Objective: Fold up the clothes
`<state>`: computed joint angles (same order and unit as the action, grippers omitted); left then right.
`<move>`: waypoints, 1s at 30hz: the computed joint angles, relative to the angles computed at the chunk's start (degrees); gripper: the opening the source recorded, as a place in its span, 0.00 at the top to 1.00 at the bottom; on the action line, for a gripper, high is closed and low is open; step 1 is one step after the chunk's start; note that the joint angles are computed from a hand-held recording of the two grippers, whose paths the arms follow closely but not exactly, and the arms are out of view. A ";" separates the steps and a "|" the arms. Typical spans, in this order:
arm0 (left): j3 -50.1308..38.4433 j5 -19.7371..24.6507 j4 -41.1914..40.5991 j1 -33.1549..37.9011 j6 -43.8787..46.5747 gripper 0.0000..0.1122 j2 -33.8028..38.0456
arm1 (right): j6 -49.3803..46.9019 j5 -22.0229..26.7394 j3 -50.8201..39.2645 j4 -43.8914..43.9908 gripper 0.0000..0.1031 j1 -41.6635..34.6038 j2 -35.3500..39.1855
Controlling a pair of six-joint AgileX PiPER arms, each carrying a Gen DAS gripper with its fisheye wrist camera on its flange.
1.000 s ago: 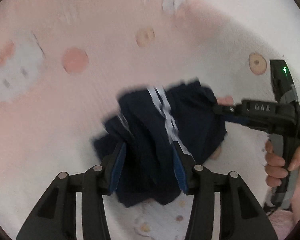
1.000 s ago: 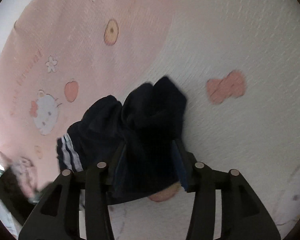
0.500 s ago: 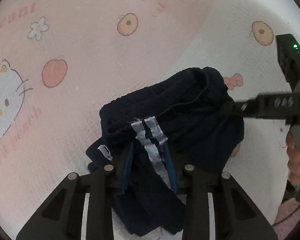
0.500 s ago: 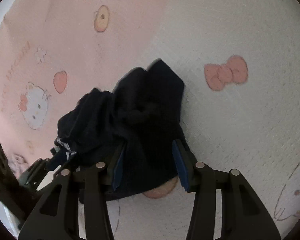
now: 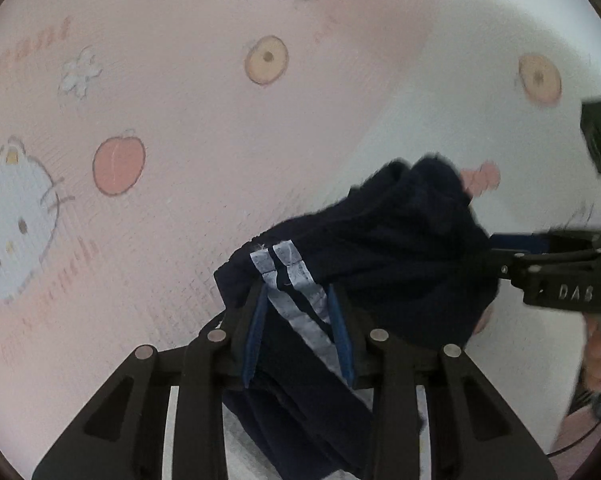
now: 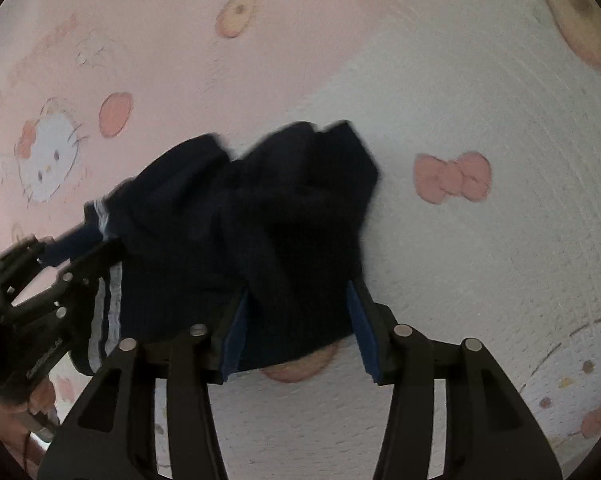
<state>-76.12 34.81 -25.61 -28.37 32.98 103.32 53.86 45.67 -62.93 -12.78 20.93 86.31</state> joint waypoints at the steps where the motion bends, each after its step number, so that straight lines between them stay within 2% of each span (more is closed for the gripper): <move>1: 1.91 -0.72 -5.28 0.87 3.90 0.70 -1.61 | 0.25 -1.47 0.57 0.55 0.52 -0.88 -1.31; 2: 4.43 -1.89 -11.01 1.45 8.33 0.70 -3.43 | 1.59 -2.77 0.99 -0.56 0.52 -0.70 -2.72; 4: 7.37 -3.59 -15.59 0.98 12.62 0.69 -4.73 | 2.64 -2.07 -0.08 -2.27 0.51 1.47 -2.70; 6: 7.80 -5.83 -11.01 -0.86 9.34 0.69 -3.66 | 2.22 -0.21 -1.57 -2.73 0.51 3.40 -1.42; 9: 4.94 -4.26 -5.27 -1.09 2.77 0.69 -0.27 | -0.59 7.46 -6.31 -2.56 0.51 3.83 4.55; 11: 2.55 -1.97 -3.22 -0.25 -0.18 0.69 -0.33 | -0.06 6.79 -5.67 -2.93 0.51 3.27 3.72; 13: 1.17 -1.15 3.18 -0.72 -6.15 0.68 -1.46 | 1.24 4.03 -4.71 -2.86 0.51 2.18 1.10; 15: 0.14 0.04 8.93 -0.61 -12.53 0.66 -3.05 | 1.99 3.28 -4.37 -3.63 0.51 3.34 0.46; 17: -0.17 1.94 11.15 1.08 -16.18 0.53 -5.46 | 2.91 4.50 -5.41 -5.28 0.42 5.63 1.11; 18: -0.30 2.62 10.87 2.69 -16.37 0.51 -6.34 | 3.74 6.31 -7.83 -6.95 0.37 7.87 3.00; 20: 0.05 4.17 10.64 6.02 -16.58 0.43 -9.13 | 4.29 9.22 -11.87 -8.63 0.34 11.27 5.31; 21: 0.23 4.75 11.07 7.64 -16.61 0.42 -10.34 | 3.91 9.92 -13.01 -8.76 0.26 11.81 5.59; 23: -0.07 7.09 10.88 11.89 -15.05 0.40 -12.64 | 6.26 11.78 -15.66 -10.24 0.25 15.09 5.54; 24: -0.36 8.27 10.23 14.38 -13.48 0.40 -13.28 | 7.65 12.92 -17.43 -10.86 0.23 16.84 5.78; 28: -0.69 12.52 7.59 25.23 -5.62 0.40 -15.72 | 10.84 18.46 -29.96 -12.24 0.04 23.01 10.94; 30: -2.71 16.05 4.08 32.69 0.31 0.40 -16.00 | 12.68 23.76 -38.08 -14.42 0.03 27.67 14.68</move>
<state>-78.83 50.86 -21.53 4.32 33.29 87.32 66.54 69.43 -101.01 -27.20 48.60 100.99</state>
